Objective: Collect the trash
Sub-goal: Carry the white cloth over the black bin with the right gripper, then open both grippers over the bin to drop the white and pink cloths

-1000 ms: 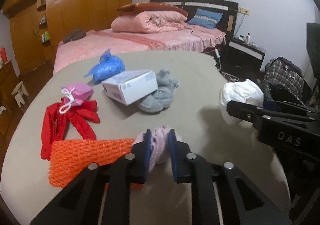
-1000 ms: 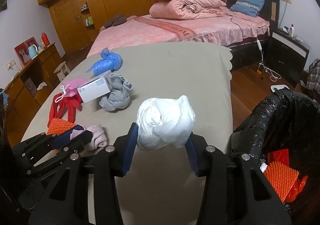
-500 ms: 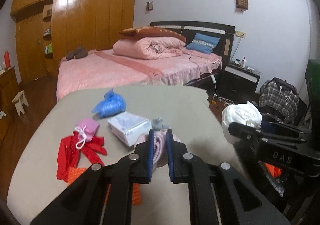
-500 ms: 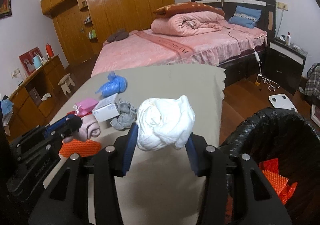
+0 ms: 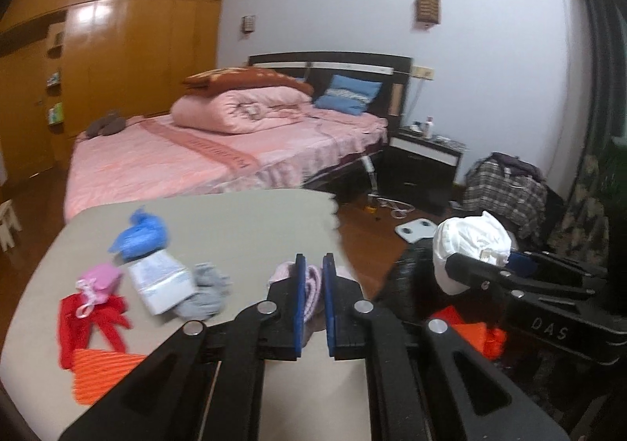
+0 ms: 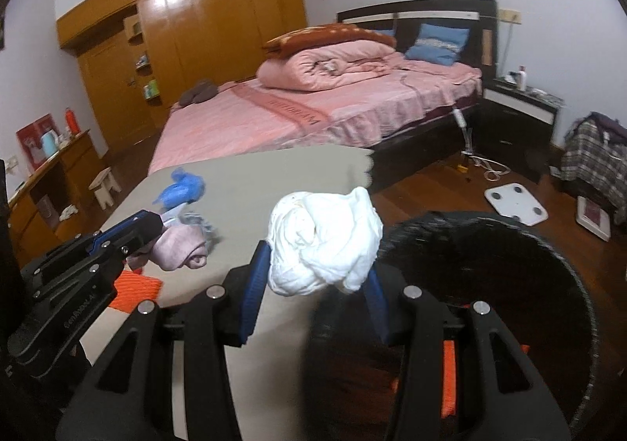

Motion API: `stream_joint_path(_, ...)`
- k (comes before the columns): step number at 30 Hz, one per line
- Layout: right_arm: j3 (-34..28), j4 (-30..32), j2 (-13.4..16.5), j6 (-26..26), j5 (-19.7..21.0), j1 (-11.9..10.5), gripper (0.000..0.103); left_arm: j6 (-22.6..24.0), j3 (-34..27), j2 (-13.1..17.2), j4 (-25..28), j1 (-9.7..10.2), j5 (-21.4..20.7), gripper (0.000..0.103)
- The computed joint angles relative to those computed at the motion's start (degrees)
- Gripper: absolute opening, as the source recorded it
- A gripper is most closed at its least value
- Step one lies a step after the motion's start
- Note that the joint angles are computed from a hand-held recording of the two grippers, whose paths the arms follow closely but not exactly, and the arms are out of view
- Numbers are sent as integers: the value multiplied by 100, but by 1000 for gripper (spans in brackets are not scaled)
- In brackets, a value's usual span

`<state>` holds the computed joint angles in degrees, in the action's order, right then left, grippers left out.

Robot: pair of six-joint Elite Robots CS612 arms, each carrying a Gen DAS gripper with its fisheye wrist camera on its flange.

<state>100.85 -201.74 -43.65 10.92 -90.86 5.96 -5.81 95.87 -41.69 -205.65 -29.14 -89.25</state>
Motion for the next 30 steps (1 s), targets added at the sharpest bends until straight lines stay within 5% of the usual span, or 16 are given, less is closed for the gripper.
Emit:
stream_joint_path(13,763,-384,-235,379,-773,-444,53,348,-547,228,330,-482,-872,9)
stream_joint_path(15,826,-418,-245,460,-925,-476,66,364,-630,261,487,-529,-986,21)
stream_joint_path(18,925,-547,-253,539,-1163,-502,82,374,-699,316,478,-542,-1063,54)
stream_joint_path(24,947,-666,-231,618,-1433,-510,95,284,-628,286,346,-499,-815,66)
stream_joint_path(30,775,-557,-184,572,-1373,-377,97,131,-419,179,170,-341,-391,79)
